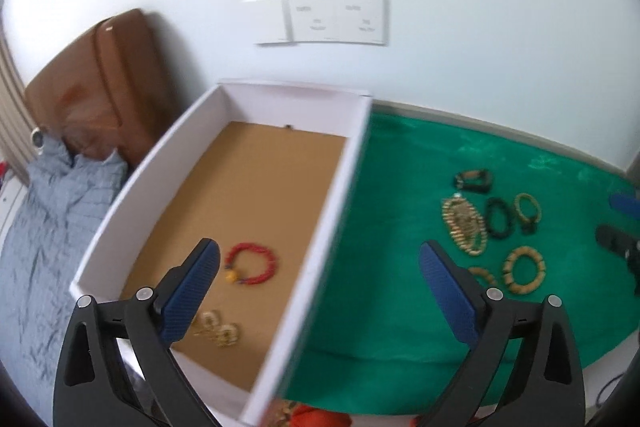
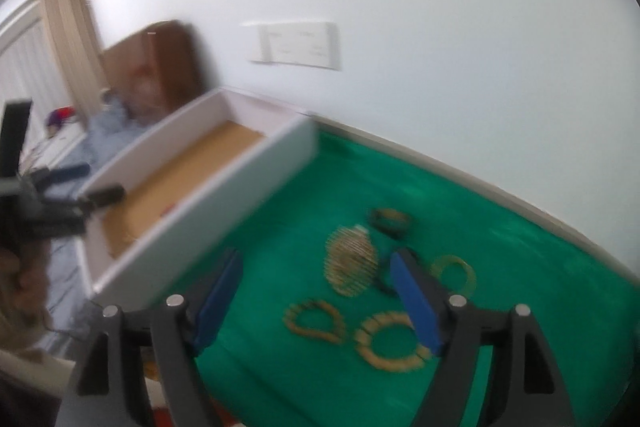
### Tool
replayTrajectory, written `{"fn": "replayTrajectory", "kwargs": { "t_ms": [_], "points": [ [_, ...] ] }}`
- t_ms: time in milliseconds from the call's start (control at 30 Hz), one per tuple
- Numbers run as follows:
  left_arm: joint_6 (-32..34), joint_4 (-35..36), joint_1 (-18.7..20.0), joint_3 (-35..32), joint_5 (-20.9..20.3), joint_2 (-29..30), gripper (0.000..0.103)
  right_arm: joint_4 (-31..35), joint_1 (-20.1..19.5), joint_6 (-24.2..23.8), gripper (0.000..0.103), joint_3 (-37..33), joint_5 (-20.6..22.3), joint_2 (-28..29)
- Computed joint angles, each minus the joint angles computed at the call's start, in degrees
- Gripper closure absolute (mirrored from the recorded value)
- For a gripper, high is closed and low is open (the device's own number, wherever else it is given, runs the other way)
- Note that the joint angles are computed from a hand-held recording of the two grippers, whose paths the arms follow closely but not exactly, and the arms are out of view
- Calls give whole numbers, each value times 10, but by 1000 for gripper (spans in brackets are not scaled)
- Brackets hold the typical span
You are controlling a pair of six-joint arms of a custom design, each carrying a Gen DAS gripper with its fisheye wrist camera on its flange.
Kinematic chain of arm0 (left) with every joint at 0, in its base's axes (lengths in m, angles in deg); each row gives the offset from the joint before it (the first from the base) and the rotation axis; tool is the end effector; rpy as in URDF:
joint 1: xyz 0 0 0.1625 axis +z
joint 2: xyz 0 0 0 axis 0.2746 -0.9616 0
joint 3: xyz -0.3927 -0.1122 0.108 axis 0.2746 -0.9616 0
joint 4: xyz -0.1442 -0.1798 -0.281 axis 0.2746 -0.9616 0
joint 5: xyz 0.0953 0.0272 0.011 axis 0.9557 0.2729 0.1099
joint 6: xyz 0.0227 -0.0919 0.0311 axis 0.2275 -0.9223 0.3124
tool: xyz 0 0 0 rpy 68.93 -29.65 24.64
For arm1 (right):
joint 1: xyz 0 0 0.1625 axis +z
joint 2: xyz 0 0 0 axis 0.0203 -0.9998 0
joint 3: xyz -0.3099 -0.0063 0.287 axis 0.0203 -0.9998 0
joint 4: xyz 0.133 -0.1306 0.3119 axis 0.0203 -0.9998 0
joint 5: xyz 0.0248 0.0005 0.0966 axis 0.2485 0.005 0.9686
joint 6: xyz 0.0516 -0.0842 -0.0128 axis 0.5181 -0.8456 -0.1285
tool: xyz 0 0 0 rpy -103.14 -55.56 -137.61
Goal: Organize jewelry
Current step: 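Move both grippers back over the jewelry on the green cloth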
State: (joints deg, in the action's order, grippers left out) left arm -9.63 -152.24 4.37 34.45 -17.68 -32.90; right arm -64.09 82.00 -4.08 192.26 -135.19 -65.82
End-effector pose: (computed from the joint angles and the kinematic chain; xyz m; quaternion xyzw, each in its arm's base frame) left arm -0.4055 -0.3782 0.0833 0.1002 0.8537 -0.3288 0.3911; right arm 0.0688 -0.3428 0.4775 0.2843 -0.8828 0.2635 0.2652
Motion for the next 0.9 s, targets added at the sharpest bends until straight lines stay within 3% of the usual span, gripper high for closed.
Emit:
{"fn": "replayTrajectory", "kwargs": {
  "t_ms": [200,333,500,633,767,900],
  "points": [
    [80,-29,10,-71,-24,69,3,-21,-102,-6,25,16,24,-65],
    [133,-73,8,-79,-42,90,3,-28,-134,-12,25,27,19,-86],
    [171,-147,8,-53,-70,93,3,-98,-152,-54,25,58,5,-111],
    [207,-164,4,-44,-82,101,3,-48,-176,-54,25,47,2,-110],
    [232,-177,10,-44,-139,110,3,-26,-221,-73,25,56,57,-127],
    [208,-129,5,-56,-130,121,3,5,-234,-93,25,55,77,-128]
  ]
}}
